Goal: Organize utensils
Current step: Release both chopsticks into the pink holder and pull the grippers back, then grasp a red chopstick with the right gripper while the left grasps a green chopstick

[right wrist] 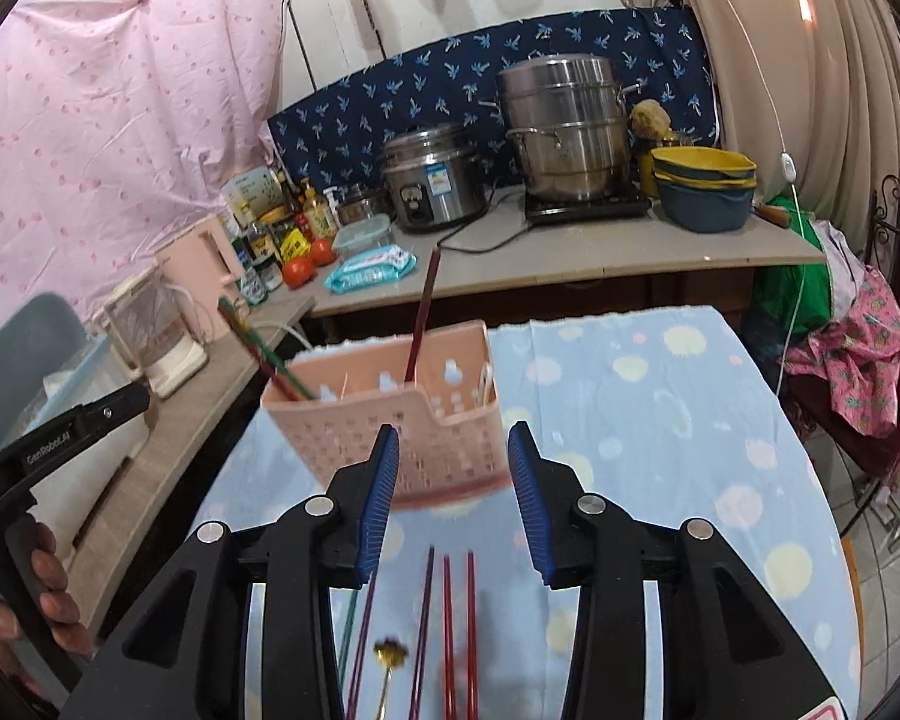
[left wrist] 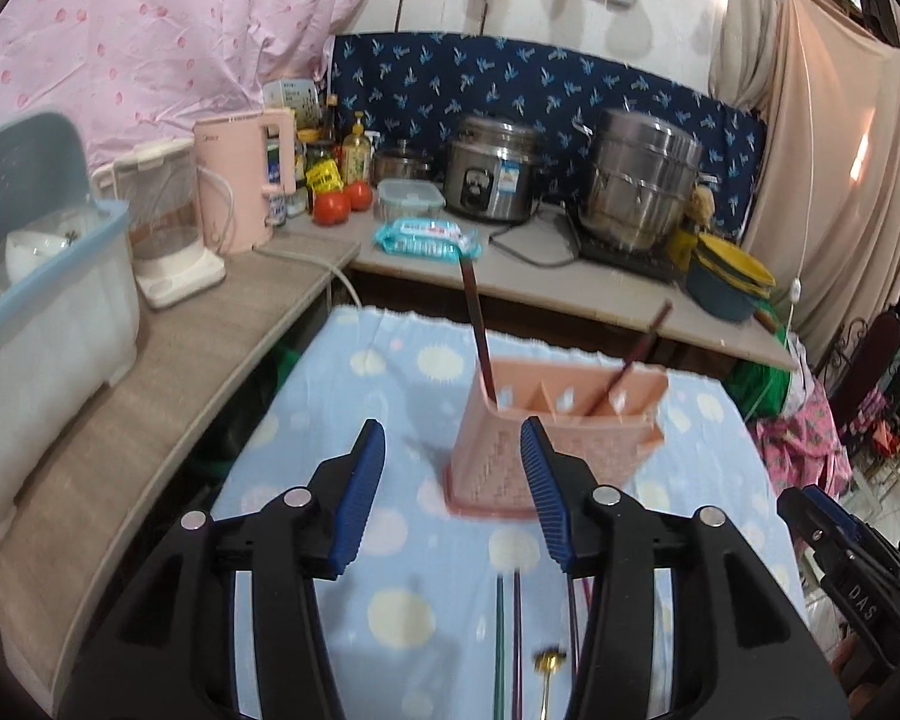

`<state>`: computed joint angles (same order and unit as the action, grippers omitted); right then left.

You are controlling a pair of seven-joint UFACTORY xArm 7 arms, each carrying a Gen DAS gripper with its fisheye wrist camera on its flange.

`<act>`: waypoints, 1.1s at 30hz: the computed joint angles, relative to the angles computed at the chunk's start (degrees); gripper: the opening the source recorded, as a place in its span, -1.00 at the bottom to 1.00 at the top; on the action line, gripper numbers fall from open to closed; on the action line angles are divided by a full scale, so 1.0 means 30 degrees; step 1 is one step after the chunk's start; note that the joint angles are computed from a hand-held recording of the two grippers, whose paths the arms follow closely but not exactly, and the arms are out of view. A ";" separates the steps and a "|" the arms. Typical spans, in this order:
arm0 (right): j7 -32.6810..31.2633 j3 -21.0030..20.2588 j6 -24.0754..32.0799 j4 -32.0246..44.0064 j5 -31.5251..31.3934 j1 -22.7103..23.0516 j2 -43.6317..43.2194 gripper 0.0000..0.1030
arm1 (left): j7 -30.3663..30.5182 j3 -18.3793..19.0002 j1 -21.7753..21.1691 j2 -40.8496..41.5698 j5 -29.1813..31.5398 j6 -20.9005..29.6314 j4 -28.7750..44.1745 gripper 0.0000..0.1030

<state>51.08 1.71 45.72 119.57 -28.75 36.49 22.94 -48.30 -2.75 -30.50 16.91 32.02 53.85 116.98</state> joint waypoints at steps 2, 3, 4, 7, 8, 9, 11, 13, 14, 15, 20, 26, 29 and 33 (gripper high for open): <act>0.0461 0.0149 -0.0301 -0.1748 -0.0145 0.0128 -0.0992 -0.26 | -0.0296 -0.0102 -0.0062 -0.0731 0.0074 -0.0143 -0.1229 -0.13; 0.0664 0.0289 -0.0398 -0.2552 -0.0204 0.0132 -0.1441 -0.26 | -0.0425 -0.0234 -0.0049 -0.1167 0.0083 -0.0194 -0.1962 -0.13; 0.0918 0.0466 -0.0482 -0.3452 -0.0304 0.0152 -0.1933 -0.26 | -0.0615 -0.0390 -0.0015 -0.1620 0.0114 -0.0267 -0.2733 -0.13; 0.1258 0.1080 -0.0471 -0.5242 -0.0458 -0.0018 -0.2906 -0.26 | -0.1159 -0.0925 0.0115 -0.2585 0.0455 -0.0133 -0.4467 -0.12; 0.1405 0.1300 -0.0502 -0.6017 -0.0472 -0.0080 -0.3320 -0.26 | -0.1357 -0.1136 0.0183 -0.2999 0.0420 -0.0081 -0.5244 -0.10; 0.1567 0.1522 -0.0521 -0.6709 -0.0446 -0.0169 -0.3687 -0.26 | -0.1424 -0.1352 0.0335 -0.3358 0.0186 -0.0143 -0.5934 -0.10; 0.1830 0.1973 -0.0408 -0.8082 -0.0416 -0.0316 -0.4397 -0.26 | -0.1735 -0.1758 0.0538 -0.4012 -0.0012 -0.0090 -0.7208 -0.10; 0.2135 0.2407 -0.0352 -0.9197 -0.0337 -0.0495 -0.4961 -0.26 | -0.1976 -0.2147 0.0758 -0.4543 -0.0230 -0.0036 -0.8320 -0.10; 0.2228 0.2638 -0.0332 -0.9867 -0.0146 -0.0593 -0.5274 -0.26 | -0.2079 -0.2331 0.0865 -0.4916 -0.0476 -0.0046 -0.9095 -0.10; 0.2284 0.2851 -0.0307 -1.0397 0.0061 -0.0698 -0.5517 -0.26 | -0.2181 -0.2507 0.0972 -0.5143 -0.0604 0.0010 -0.9566 -0.10; 0.2725 0.3636 -0.0415 -1.2712 0.0849 -0.1122 -0.6600 -0.26 | -0.2694 -0.3272 0.1447 -0.6565 -0.1513 -0.0102 -1.2374 -0.10; 0.3399 0.4233 -0.0496 -1.4181 0.0944 -0.1369 -0.7170 -0.26 | -0.2507 -0.3852 0.1769 -0.7509 -0.2985 -0.0519 -1.4423 -0.10; 0.3526 0.4358 -0.0602 -1.4616 0.1141 -0.1471 -0.7347 -0.26 | -0.2415 -0.4186 0.1741 -0.7741 -0.3266 -0.0813 -1.4965 -0.10; 0.3616 0.4452 -0.0592 -1.4804 0.1220 -0.1598 -0.7415 -0.26 | -0.1991 -0.4375 0.1623 -0.7543 -0.3845 -0.1097 -1.5052 -0.09</act>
